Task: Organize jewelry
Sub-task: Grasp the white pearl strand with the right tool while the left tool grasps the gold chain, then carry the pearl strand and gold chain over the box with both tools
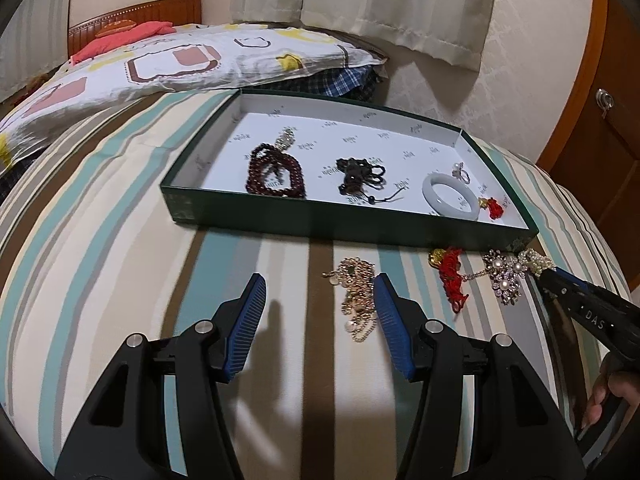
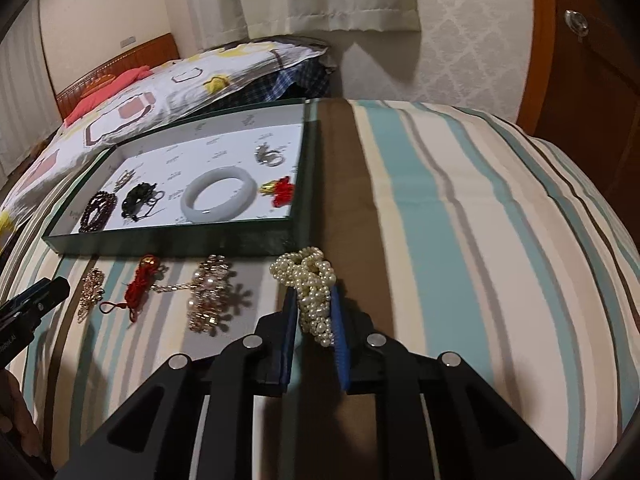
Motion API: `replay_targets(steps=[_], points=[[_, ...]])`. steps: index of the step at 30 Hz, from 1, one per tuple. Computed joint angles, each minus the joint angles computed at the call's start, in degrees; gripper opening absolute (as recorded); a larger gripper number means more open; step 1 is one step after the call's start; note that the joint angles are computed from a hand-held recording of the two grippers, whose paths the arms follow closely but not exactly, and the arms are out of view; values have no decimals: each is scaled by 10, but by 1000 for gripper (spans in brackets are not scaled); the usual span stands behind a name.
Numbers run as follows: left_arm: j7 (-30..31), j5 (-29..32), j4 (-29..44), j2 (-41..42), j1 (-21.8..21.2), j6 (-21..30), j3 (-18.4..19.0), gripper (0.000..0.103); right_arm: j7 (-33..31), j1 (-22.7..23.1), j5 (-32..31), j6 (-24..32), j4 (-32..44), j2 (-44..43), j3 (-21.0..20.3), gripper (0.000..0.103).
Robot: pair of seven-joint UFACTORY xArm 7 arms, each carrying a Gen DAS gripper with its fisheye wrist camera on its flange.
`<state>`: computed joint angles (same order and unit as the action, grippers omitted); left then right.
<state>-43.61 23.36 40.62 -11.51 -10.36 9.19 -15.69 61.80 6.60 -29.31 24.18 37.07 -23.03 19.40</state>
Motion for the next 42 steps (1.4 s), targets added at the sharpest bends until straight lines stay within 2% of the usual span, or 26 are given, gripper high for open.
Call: replay_targets(steps=[8,11,13,15,16,18,22,27,33,42], points=[[39,-39,55,57,-40,39,24,52,-2,0,10,-15,-10,-9,-1,18],[46,-36,62,65,-50,40,31,42,-7,1,17,-21,-14,-13,-3,18],[53,-41,63,66,-56,40,36,31,-7,-1,20,-24,-16,-15,-2,18],[113,-106,56,66,-74,23,51,12,-8,-2,23,-27,-18,-16,-1,18],[132,-125,53,65,-79,17,54,10,-9,-3,24,-28,-19,-17,0,18],[128,-121,52,64,-75,16,50,7,-11,-5,25,-29,-19,-18,1,18],[148,-149,43,58,-78,5,53,6,-4,-12,22,-34,-20,-23,10,18],[142,-133,27,42,-66,-13,44,6,5,-21,14,-36,-19,-34,21,16],[173,-173,15,20,-75,-24,52,5,13,-30,5,-38,-17,-45,32,16],[180,-184,17,-11,-61,-40,45,5,22,-45,-4,-38,-9,-75,47,16]])
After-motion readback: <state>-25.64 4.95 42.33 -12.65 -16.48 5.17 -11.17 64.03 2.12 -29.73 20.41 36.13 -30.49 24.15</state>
